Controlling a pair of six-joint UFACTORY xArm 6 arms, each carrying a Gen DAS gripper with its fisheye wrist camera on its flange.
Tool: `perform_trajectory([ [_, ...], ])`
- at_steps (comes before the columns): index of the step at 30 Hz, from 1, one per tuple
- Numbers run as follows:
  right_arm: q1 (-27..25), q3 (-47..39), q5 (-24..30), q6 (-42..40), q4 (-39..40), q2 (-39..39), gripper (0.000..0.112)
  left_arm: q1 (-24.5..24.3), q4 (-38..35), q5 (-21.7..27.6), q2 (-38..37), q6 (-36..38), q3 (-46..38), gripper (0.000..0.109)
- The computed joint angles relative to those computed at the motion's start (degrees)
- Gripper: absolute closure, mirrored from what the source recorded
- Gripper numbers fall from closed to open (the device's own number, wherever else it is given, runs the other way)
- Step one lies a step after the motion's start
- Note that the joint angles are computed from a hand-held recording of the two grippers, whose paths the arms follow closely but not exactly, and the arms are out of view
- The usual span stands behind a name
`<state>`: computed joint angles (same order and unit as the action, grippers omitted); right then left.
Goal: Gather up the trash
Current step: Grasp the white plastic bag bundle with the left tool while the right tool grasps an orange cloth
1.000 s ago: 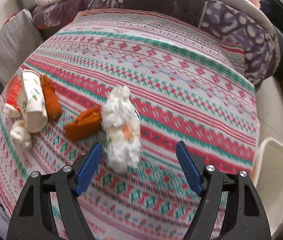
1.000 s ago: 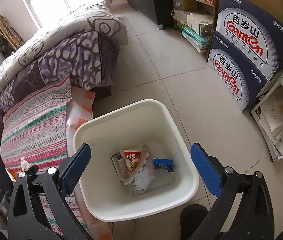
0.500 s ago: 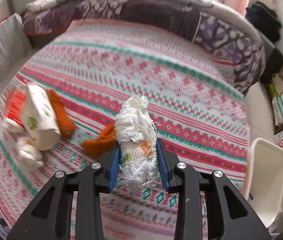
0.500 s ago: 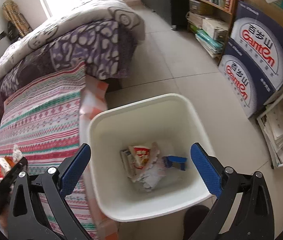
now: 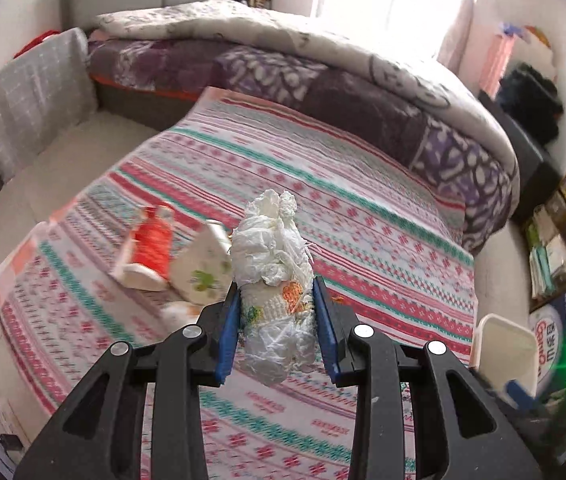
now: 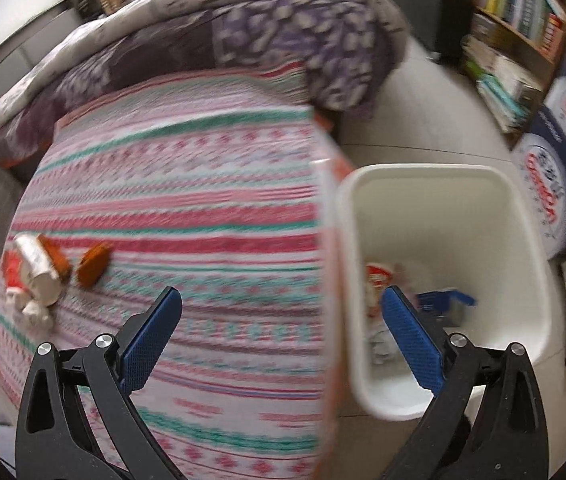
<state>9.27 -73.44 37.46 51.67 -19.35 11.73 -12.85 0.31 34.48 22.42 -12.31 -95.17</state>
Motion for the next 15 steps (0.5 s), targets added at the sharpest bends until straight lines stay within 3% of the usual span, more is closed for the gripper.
perform_trajectory([
  [9, 5.82, -15.64, 0.65, 0.12, 2.01, 14.01, 0.017, 3.93, -3.55, -2.81, -6.08, 2.06, 5.07, 0.074],
  [15, 7.71, -30.11, 4.17, 3.41, 2.03, 24.76, 0.025, 5.82, -5.79, -2.81, -6.81, 3.17, 5.27, 0.074],
])
